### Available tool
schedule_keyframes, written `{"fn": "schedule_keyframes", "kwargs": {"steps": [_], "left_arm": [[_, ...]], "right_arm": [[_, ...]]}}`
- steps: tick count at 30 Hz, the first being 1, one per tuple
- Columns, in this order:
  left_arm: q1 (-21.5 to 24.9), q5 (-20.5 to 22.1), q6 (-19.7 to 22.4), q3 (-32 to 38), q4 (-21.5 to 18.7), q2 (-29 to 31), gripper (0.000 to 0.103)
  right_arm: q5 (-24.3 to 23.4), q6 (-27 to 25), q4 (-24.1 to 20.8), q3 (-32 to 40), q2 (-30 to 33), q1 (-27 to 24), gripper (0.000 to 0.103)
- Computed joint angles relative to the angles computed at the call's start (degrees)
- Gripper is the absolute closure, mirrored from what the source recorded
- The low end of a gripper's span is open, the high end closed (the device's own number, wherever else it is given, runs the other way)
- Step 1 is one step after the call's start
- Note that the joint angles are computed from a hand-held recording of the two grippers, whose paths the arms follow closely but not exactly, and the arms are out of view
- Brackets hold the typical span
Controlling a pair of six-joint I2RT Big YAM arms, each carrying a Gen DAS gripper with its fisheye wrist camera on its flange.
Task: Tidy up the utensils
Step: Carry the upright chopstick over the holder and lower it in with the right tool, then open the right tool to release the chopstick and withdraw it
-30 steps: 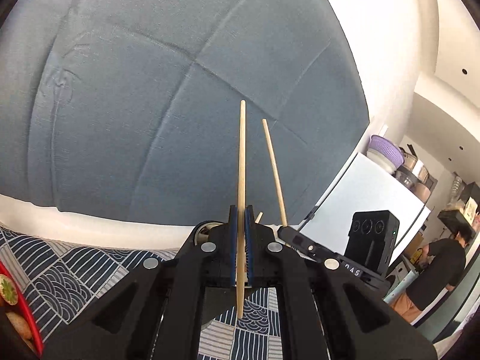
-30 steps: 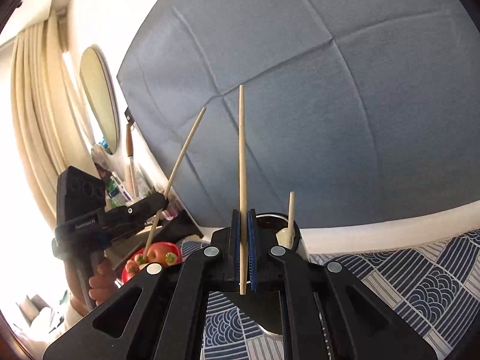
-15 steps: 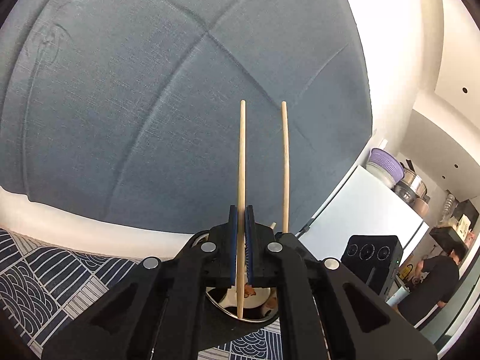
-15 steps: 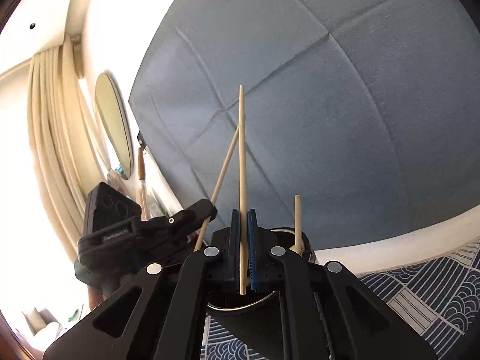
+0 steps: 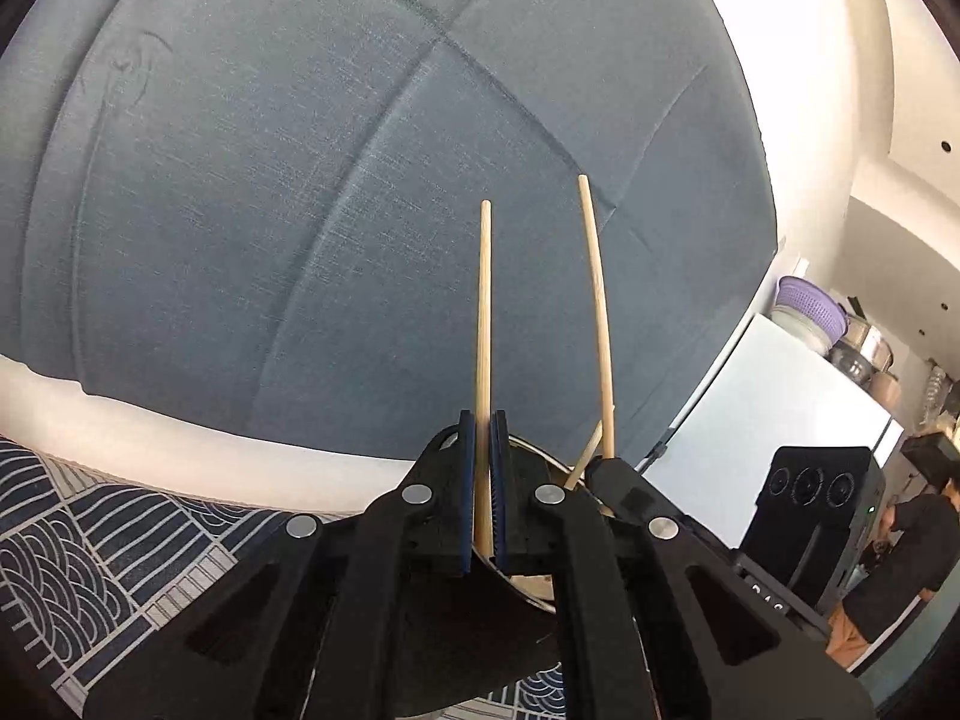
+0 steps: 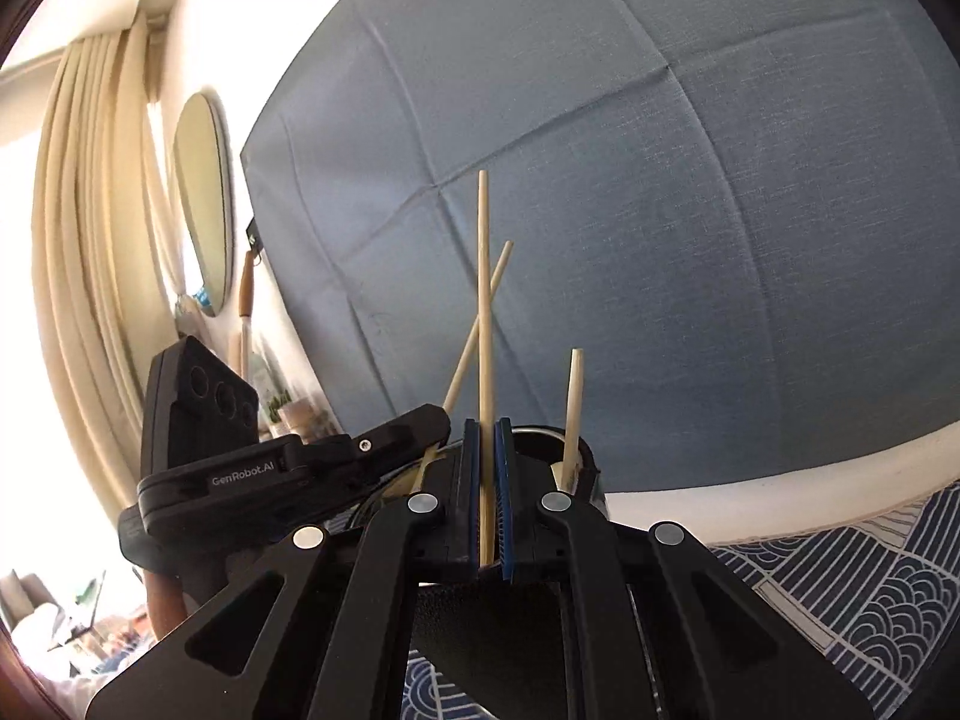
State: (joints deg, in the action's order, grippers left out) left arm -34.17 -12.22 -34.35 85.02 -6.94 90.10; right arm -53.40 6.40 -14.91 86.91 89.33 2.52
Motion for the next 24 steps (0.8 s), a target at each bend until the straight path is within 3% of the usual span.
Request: {"fn": "schedule_keyframes", "kwargs": {"steps": [2, 5, 8, 11, 14, 21, 24], "left_arm": [[-0.40, 0.11, 0.33, -1.05, 1.37, -0.88, 0.098], [-1.71, -2.90, 3.33, 0.09, -2.37, -1.28, 0.098], [-2.73, -5.23, 5.49, 1.83, -7.00, -1.02, 0.098], [-3.00, -5.84, 5.94, 1.35, -8.48, -1.72, 0.098], [-3.55, -7.51, 7.56, 3.28, -12.20, -1.16, 0.098], [-4.54, -8.67, 9.18, 3.73, -14.45, -1.26, 0.098], [-5.14, -9.82, 9.59, 3.66, -15.70, -1.78, 0.089]], "right_arm": [[1.44, -4.30, -4.57, 1.10, -0.28, 0.22, 0.098], [5.21, -9.90, -10.11, 1.52, -1.51, 1.05, 0.098], [6.87, -12.26, -13.67, 2.16, -2.08, 1.01, 0.098], [8.47, -13.43, -16.55, 3.15, -2.13, 1.46, 0.098], [9.78, -14.54, -17.49, 2.79, -2.75, 1.59, 0.098], [11.12, -15.96, -16.66, 0.52, -4.60, 0.91, 0.096], [11.73, -16.70, -16.91, 0.38, -5.05, 0.65, 0.095]]}}
